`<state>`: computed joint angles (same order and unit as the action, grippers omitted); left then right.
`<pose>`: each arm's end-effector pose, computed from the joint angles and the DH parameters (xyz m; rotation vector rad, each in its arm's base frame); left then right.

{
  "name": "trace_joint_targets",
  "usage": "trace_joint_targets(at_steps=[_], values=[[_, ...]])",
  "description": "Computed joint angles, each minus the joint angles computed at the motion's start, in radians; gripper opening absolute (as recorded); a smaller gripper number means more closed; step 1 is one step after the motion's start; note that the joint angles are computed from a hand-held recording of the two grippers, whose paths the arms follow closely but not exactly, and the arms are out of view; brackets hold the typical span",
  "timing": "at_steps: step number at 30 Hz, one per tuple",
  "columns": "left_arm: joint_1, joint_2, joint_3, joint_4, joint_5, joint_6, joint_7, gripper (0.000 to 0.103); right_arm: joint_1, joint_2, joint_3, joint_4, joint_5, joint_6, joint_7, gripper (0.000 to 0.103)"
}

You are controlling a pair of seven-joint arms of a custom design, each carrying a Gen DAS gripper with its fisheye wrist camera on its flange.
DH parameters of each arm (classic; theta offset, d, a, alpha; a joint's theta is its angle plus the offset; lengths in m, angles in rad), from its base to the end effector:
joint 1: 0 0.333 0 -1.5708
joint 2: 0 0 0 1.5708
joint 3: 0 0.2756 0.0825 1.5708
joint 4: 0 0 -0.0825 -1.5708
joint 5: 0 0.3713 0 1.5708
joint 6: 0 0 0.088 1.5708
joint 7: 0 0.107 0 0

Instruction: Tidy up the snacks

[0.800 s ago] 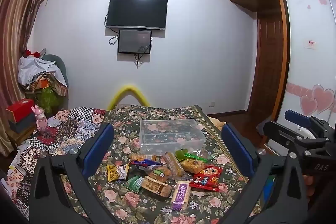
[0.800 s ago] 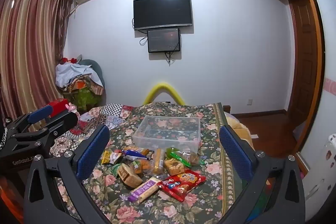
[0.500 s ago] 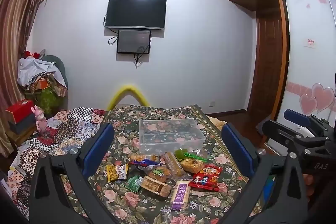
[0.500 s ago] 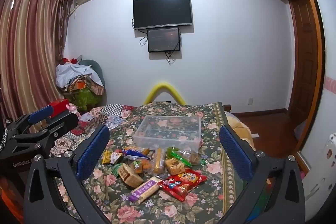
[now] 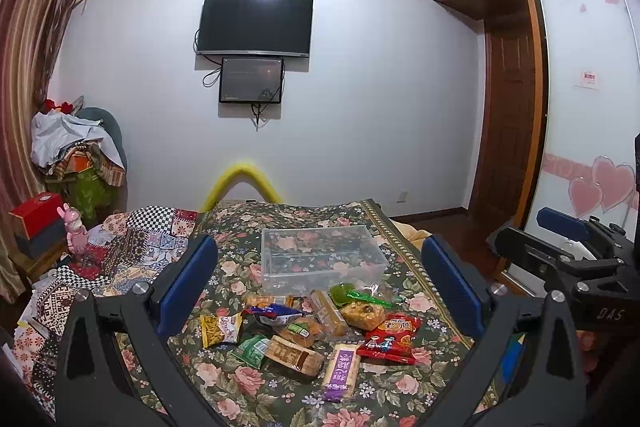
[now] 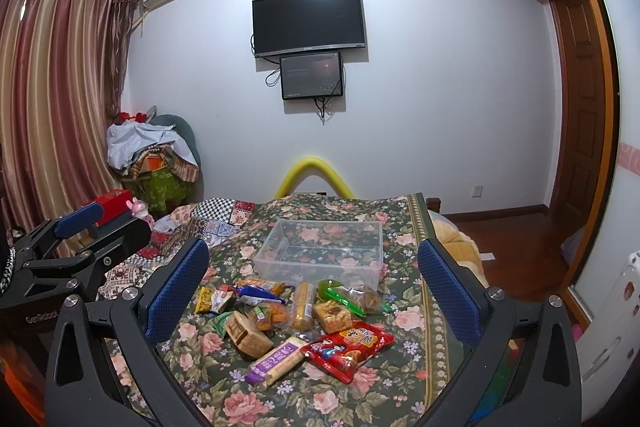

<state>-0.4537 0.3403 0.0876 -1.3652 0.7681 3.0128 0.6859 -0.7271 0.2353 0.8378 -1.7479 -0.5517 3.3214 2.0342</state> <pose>0.6044 -0.2994 0.6330 -1.2735 1.5611 -1.3157 0.6134 0.0674 0.6084 -1.3571 1.2148 -0.8967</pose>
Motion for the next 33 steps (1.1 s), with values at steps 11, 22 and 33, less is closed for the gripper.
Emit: trace_joint_targets(at_steps=[11, 22, 33], values=[[-0.01, 0.012, 0.014, 0.013, 0.017, 0.009, -0.016, 0.103, -0.017, -0.001, 0.017, -0.007, 0.001, -0.002, 0.004, 0.103], [0.005, 0.032, -0.01, 0.024, -0.026, -0.001, 0.024, 0.103, -0.026, 0.03, 0.053, 0.008, 0.072, -0.034, -0.077, 0.103], [0.062, 0.161, -0.094, 0.149, -0.293, -0.113, 0.324, 0.103, 0.076, 0.106, -0.013, 0.077, 0.193, -0.128, -0.209, 0.103]])
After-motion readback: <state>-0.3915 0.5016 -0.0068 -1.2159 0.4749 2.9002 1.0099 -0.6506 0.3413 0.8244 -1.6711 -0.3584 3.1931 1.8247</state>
